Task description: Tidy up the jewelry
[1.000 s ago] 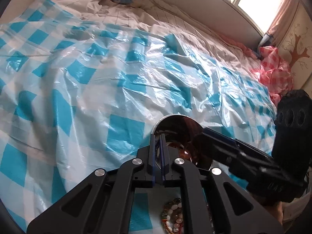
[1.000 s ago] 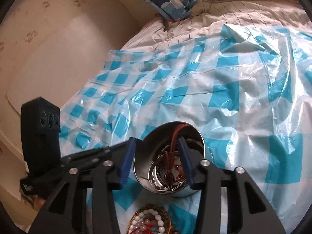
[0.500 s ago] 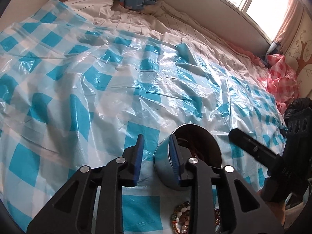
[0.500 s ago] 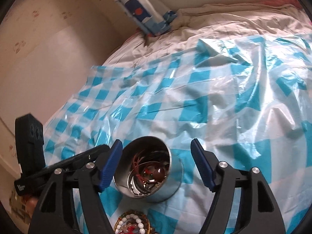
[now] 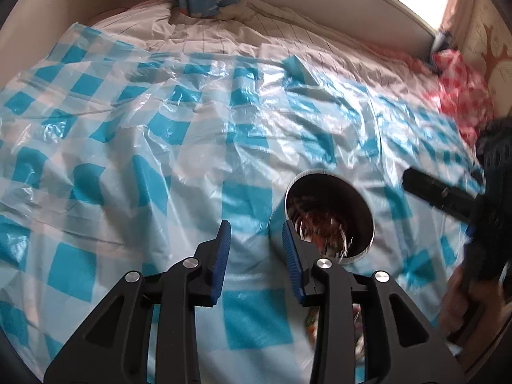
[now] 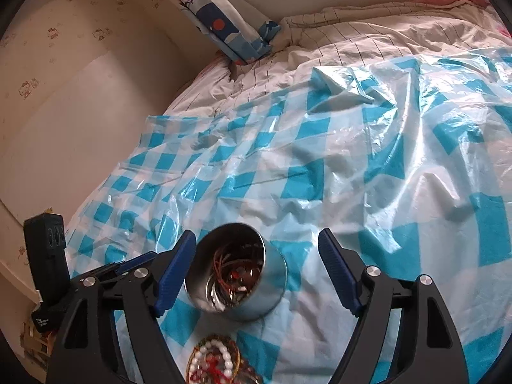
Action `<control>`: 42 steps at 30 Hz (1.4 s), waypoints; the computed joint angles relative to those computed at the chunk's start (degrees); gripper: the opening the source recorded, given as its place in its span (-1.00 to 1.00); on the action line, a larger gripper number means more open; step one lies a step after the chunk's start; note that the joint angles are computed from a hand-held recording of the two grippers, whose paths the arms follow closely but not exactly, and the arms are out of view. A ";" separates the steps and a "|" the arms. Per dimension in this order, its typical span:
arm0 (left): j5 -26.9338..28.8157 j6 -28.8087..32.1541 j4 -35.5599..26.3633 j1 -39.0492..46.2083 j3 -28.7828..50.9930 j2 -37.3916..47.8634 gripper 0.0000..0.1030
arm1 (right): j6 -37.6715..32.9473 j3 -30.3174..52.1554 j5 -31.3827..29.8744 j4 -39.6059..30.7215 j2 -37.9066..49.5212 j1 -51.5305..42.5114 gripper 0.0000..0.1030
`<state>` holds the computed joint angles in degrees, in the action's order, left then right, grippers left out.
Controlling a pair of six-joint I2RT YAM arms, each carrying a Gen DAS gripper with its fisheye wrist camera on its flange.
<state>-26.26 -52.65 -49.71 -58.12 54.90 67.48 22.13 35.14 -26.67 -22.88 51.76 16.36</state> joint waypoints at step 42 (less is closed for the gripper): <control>12.94 5.10 -4.10 -7.54 -0.89 4.36 -0.12 | -3.30 -6.04 -14.60 -10.92 -17.98 4.01 -0.91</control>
<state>-13.32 -47.55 -53.81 -65.66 54.01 71.84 18.83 29.10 -41.27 -33.79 33.77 20.37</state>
